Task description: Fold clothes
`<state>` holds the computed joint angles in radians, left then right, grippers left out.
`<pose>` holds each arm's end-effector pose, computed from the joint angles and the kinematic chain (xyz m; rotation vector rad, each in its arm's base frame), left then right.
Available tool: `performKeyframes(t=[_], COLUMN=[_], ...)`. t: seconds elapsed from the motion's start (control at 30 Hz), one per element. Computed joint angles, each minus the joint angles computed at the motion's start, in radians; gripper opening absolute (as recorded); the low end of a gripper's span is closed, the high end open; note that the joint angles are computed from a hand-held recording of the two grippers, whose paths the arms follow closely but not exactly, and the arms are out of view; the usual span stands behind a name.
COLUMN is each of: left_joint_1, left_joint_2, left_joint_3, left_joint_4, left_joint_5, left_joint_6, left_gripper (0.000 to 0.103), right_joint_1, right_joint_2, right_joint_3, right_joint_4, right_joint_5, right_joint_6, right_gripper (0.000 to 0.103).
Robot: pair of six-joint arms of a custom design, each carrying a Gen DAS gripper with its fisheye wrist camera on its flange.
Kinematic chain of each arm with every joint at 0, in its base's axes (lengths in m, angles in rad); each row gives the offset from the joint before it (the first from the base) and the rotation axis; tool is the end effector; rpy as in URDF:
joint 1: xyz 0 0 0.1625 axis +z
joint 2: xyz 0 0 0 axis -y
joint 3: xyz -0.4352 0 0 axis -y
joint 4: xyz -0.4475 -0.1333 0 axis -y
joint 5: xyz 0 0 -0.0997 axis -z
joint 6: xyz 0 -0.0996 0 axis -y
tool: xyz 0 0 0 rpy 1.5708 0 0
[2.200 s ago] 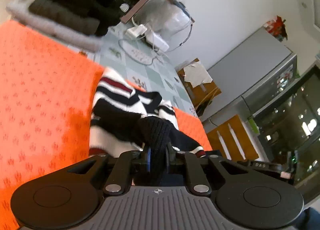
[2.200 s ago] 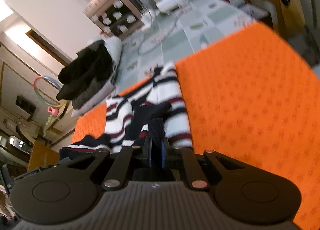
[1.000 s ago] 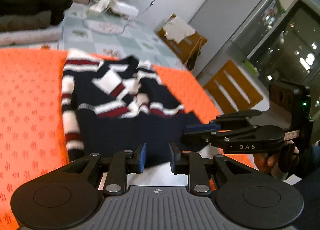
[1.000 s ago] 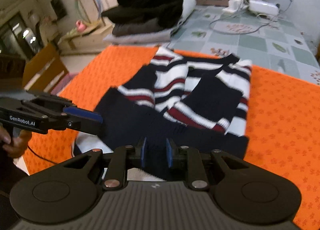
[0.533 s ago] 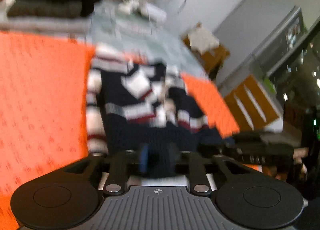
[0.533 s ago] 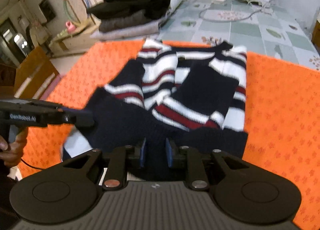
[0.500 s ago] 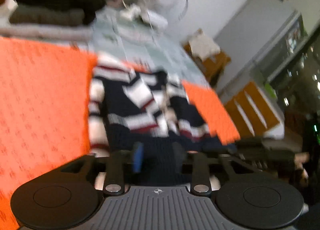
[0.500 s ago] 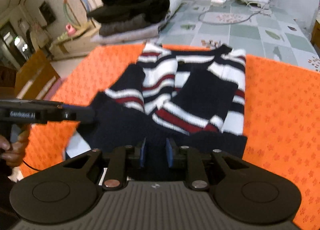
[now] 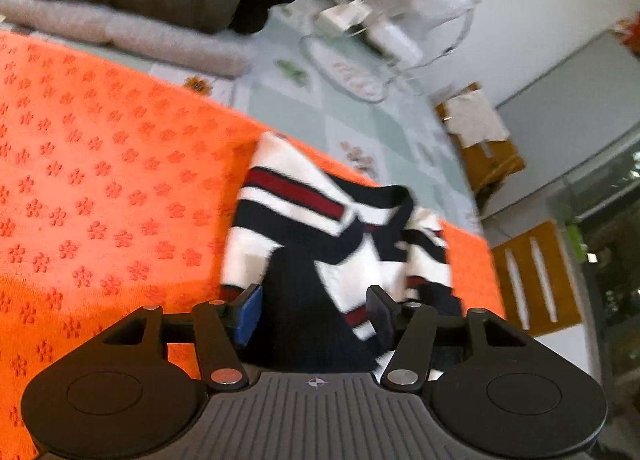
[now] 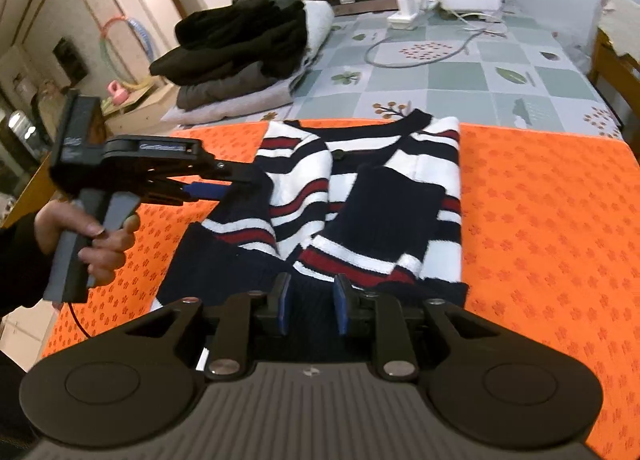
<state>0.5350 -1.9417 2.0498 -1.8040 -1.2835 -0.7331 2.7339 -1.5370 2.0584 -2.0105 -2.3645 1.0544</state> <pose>-0.2600 -0.3419 0.4375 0.4285 2.9911 -0.4580 0.4804 -0.1396 0.2968 0.1834 -2.5617 0.9165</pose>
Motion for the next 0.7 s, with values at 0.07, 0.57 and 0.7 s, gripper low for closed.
performKeyframes(t=[0.07,0.57,0.7], left_joint_1=[0.011,0.106,0.090], left_joint_2=[0.008,-0.051,-0.040], left_joint_3=[0.001,0.075,0.060], left_joint_4=[-0.011,-0.389,-0.331], left_joint_5=[-0.012,-0.327,-0.221], left_joint_6=[0.009,0.177,0.143], left_gripper=[0.058,0.009,0.018], right_joint_1=[0.009,0.042,0.040], right_joint_2=[-0.001,0.001,0.002], right_joint_3=[-0.002,-0.011,-0.012], right_joint_4=[0.027,0.131,0.136], right_joint_5=[-0.007,-0.013,-0.015], right_joint_6=[0.041,0.206,0.214], right_gripper=[0.027,0.028,0.028])
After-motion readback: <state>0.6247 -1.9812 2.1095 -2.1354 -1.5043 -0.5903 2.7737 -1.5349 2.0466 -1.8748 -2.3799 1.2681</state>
